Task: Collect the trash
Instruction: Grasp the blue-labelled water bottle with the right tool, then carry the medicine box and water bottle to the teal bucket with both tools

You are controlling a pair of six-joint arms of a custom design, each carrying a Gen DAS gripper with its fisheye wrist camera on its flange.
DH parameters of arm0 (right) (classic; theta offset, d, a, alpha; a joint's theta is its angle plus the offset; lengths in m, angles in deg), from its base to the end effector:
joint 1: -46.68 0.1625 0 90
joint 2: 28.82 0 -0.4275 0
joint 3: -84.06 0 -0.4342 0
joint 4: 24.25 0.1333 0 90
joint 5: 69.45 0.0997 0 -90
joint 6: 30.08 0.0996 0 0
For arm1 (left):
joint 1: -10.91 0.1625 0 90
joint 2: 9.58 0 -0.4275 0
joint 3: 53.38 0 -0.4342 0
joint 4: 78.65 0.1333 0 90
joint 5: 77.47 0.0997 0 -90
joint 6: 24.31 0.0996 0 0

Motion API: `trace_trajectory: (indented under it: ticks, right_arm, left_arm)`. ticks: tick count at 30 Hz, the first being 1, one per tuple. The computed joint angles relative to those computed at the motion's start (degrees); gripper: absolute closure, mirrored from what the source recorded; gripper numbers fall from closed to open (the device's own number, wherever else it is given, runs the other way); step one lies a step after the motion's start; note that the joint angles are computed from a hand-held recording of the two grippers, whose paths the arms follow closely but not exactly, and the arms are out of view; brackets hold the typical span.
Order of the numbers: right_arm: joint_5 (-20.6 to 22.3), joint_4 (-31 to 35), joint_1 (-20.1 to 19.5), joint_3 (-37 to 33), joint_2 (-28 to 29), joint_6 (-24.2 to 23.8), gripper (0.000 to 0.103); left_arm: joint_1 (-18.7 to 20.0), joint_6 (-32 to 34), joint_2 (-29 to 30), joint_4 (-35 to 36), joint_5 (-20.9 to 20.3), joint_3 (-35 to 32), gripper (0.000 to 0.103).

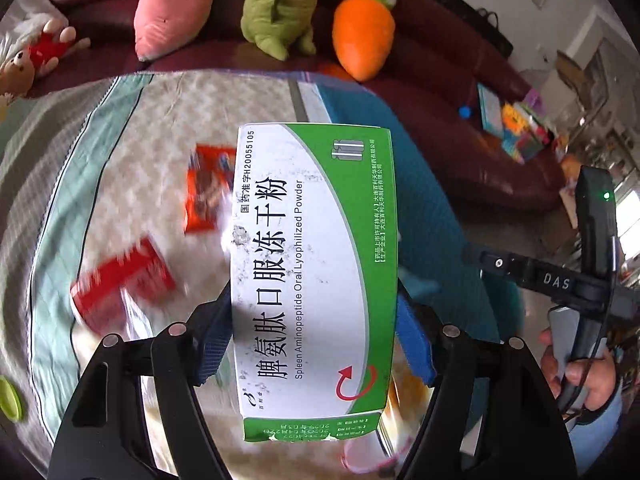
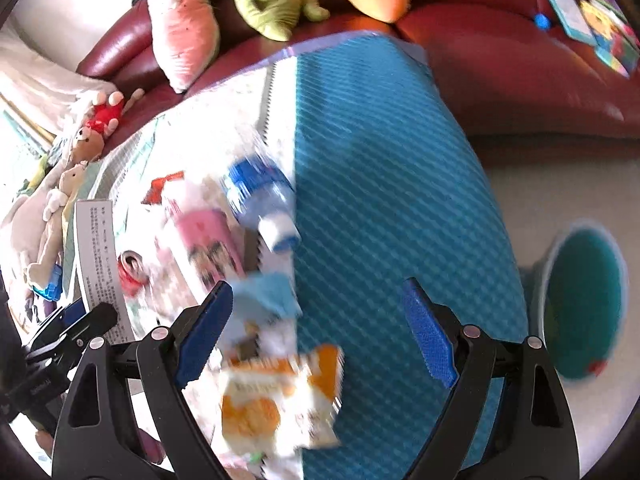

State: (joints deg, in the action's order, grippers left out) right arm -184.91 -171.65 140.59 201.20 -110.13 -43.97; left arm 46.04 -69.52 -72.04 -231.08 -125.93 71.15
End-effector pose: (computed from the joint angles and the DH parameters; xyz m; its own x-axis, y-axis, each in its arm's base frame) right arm 0.1273 -0.5350 0.2839 -0.8697 -0.1294 0.4763 -0.2804 0.9237 -0.2609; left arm -0.2952 -0.4514 0.0840 -0.8862 0.0212 -0.4627 0.2681 0.8381 -0.4750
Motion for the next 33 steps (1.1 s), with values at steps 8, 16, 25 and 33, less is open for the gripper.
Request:
trace_trajectory:
  ticks: [8,16,25,33]
  right_arm:
    - [0.8,5.8,1.7,-12.4,13.6,-1.8,0.021]
    - [-0.6,11.3,2.4,-21.2,23.4,-3.7,0.021]
    - [1.7,10.9,0.8,-21.5,23.9,-4.2,0.037]
    - [4.8,4.3,0.2,-16.5,16.1,-3.9,0.037]
  left_arm:
    - [5.3,7.2,0.4,-4.8,2.2,-3.9,0.030]
    - [9.8,9.4,1.2,-7.3,1.0,-5.6,0.030]
    - [10.6,9.1,2.2,-7.3,0.4,-6.4,0.030]
    - [7.5,9.3,3.1,-6.4,0.9,-7.5,0.030]
